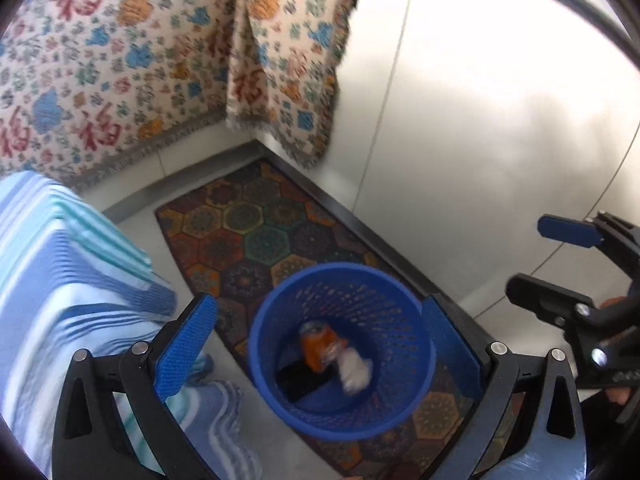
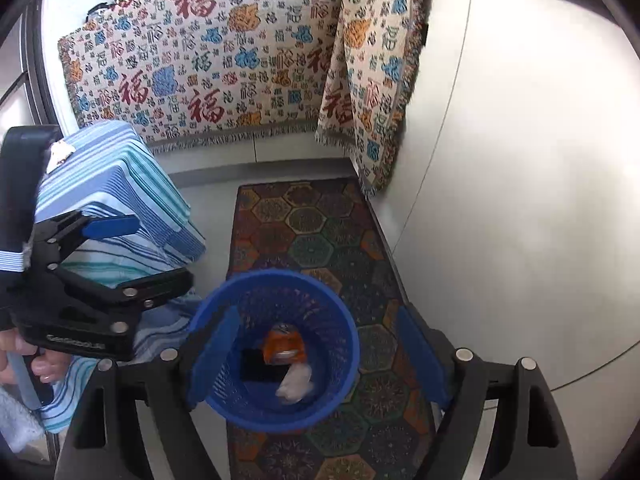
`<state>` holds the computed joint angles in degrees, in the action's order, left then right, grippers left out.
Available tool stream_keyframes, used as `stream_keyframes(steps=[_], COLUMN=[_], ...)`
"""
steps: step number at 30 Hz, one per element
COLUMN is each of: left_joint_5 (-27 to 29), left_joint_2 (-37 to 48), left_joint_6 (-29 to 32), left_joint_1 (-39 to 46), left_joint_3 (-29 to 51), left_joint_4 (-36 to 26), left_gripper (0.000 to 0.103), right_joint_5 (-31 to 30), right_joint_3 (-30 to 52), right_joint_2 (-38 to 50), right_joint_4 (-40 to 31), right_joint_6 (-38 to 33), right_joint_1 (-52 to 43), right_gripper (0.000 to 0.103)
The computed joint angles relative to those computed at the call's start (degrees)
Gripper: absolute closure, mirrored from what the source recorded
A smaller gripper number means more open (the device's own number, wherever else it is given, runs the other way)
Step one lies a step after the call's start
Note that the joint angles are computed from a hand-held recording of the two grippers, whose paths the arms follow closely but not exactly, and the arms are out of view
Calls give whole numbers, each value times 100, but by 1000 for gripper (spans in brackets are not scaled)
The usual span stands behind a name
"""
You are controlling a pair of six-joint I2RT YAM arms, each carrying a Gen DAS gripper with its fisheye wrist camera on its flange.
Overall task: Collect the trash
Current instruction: 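Swing both tools back from the wastebasket to the table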
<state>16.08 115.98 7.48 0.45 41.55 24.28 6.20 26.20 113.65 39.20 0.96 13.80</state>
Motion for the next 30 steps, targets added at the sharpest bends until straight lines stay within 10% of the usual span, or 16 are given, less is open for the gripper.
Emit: stream_keyframes(steps=[12,20,30], left_joint_5=[1499,1842,1404], left_joint_2=[-3186,-1400,478], left_joint_6=[1781,3343,3364], left_joint_1=[3749,6834,7585], left_joint_3=[-1568,-304,1501], left_joint_4=[-1893,-2427,-2444], left_gripper=[1,1,1], right_joint_5=[1009,1033,890], right_joint_3=[577,2771,6868], right_joint_2=[-718,535,2981], right_joint_4=[-860,-2312,-4773], right_joint_6=[488,1092,1975], right_joint_1=[2501,4343,4936], right_gripper=[21,20,20])
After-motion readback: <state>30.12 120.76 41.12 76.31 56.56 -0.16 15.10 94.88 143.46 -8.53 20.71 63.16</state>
